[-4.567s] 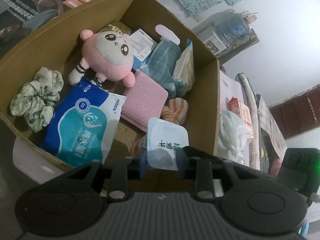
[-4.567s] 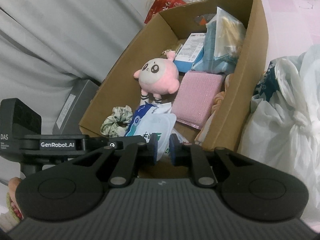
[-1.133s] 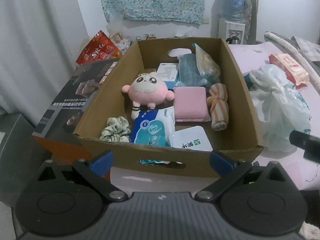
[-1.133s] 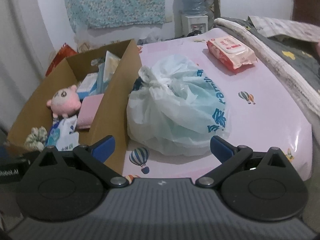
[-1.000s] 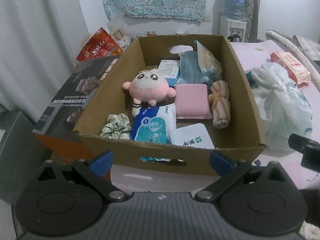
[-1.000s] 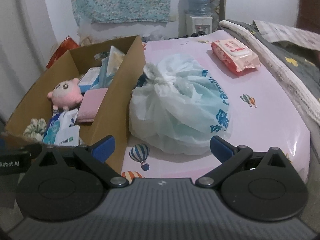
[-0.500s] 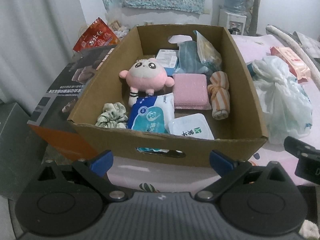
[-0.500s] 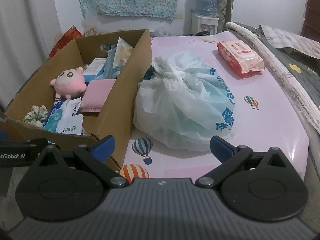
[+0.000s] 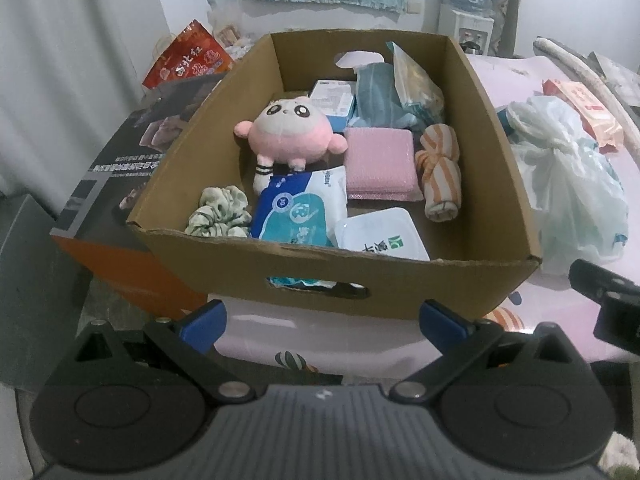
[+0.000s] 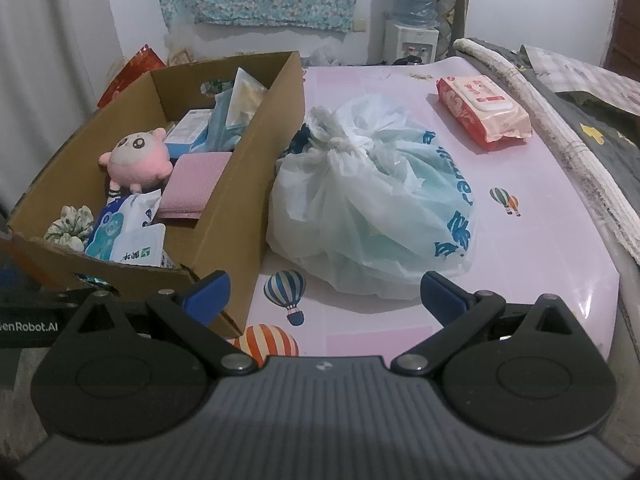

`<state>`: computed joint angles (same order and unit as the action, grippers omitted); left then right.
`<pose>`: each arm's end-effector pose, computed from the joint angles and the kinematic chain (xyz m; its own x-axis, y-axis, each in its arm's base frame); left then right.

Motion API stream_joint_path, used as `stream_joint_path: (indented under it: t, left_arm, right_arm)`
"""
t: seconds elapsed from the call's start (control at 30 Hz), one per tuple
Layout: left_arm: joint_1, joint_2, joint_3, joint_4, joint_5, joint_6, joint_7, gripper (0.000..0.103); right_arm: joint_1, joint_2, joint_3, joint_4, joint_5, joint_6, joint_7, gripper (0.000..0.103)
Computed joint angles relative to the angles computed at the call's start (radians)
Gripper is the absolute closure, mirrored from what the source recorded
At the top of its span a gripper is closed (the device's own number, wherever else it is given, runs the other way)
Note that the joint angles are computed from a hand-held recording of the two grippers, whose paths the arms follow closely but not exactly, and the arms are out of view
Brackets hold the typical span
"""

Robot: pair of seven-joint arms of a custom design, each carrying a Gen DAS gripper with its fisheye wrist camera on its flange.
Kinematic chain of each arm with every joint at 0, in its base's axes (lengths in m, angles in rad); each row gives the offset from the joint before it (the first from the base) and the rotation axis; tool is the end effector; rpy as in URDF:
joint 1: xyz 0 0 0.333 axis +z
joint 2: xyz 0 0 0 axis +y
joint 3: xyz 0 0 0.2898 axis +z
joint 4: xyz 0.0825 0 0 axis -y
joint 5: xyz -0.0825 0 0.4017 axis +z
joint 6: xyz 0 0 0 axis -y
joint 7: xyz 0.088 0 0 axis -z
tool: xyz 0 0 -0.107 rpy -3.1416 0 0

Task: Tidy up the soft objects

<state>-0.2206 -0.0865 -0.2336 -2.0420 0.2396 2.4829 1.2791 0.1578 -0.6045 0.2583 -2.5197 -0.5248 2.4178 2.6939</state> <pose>0.5291 -0.2627 0.5048 -0.2860 -0.9538 -0.0920 -0.7999 0.2905 -0.5251 0.4025 0.1808 0.5013 -0.3778 -0.9254 -0.0288 -0.6816 0.2990 -0.6679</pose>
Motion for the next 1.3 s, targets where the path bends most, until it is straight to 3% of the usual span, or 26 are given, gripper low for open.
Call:
stream_joint_path:
  t: [1.3]
  left_arm:
    - [-0.007, 0.021, 0.000, 0.025, 0.011, -0.033, -0.001, 0.000]
  right_arm:
    - [0.003, 0.015, -0.018, -0.005, 0.027, 0.013, -0.043, 0.001]
